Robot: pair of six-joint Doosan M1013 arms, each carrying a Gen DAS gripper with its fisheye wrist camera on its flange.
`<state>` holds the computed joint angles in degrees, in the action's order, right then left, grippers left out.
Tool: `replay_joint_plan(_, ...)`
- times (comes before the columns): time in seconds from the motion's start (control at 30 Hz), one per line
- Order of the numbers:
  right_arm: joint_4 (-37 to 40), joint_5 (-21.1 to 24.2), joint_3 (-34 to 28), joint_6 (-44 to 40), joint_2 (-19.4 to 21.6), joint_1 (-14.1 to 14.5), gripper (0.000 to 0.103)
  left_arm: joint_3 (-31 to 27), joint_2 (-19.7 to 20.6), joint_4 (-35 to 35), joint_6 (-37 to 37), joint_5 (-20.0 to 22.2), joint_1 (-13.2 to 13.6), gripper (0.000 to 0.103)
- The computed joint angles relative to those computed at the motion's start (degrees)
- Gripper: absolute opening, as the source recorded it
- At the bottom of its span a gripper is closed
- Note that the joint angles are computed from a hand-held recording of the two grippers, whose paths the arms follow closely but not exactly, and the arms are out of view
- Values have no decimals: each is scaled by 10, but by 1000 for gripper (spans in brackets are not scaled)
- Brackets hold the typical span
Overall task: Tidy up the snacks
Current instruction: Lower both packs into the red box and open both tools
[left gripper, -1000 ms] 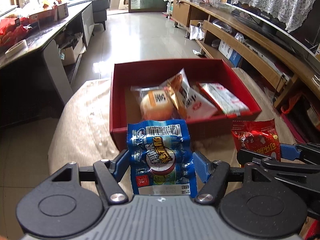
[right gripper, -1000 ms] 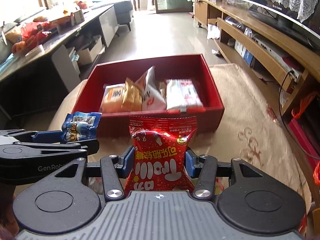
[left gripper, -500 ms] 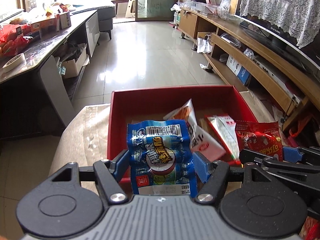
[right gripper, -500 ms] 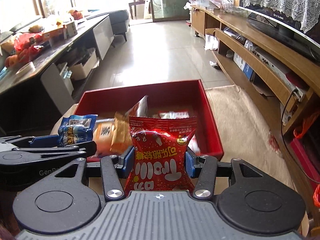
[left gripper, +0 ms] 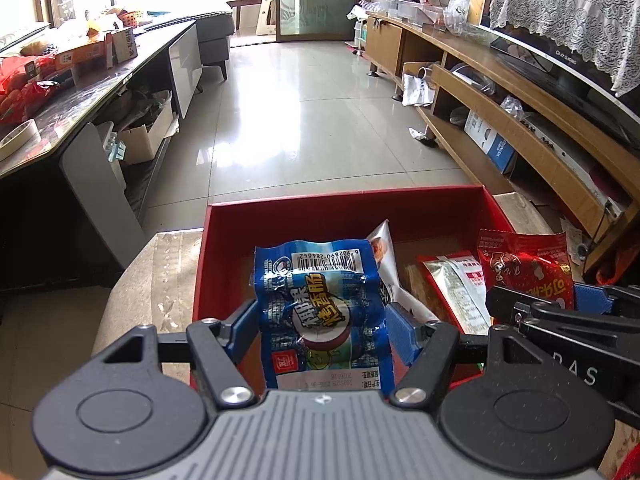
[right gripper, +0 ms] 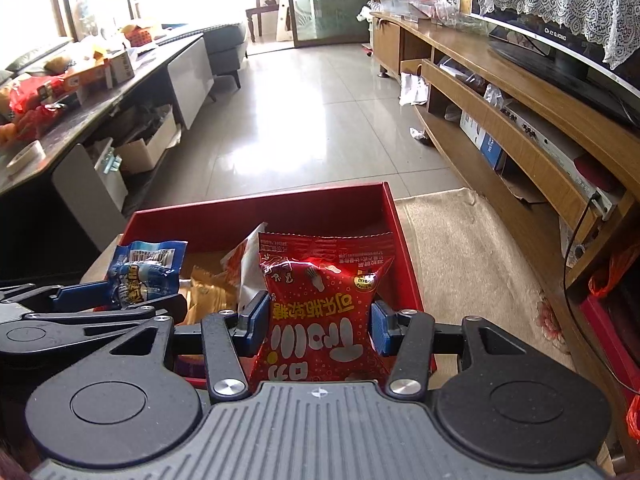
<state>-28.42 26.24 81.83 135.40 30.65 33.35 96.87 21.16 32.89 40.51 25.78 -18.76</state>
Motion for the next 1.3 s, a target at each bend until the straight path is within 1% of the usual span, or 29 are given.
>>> replay_joint_plan(0.2,14,-2,-11,-18,11,-3,58,-11,12,5,-9,9,3,62)
replay_joint_plan(0.63,52,1,-25,-52,27,-9,58,-26,30,0,-5,31,3,62)
replay_joint_plan(1.3,62,-3,-29,-60,34,-11,58,-34,38,6,-17,43,1,62)
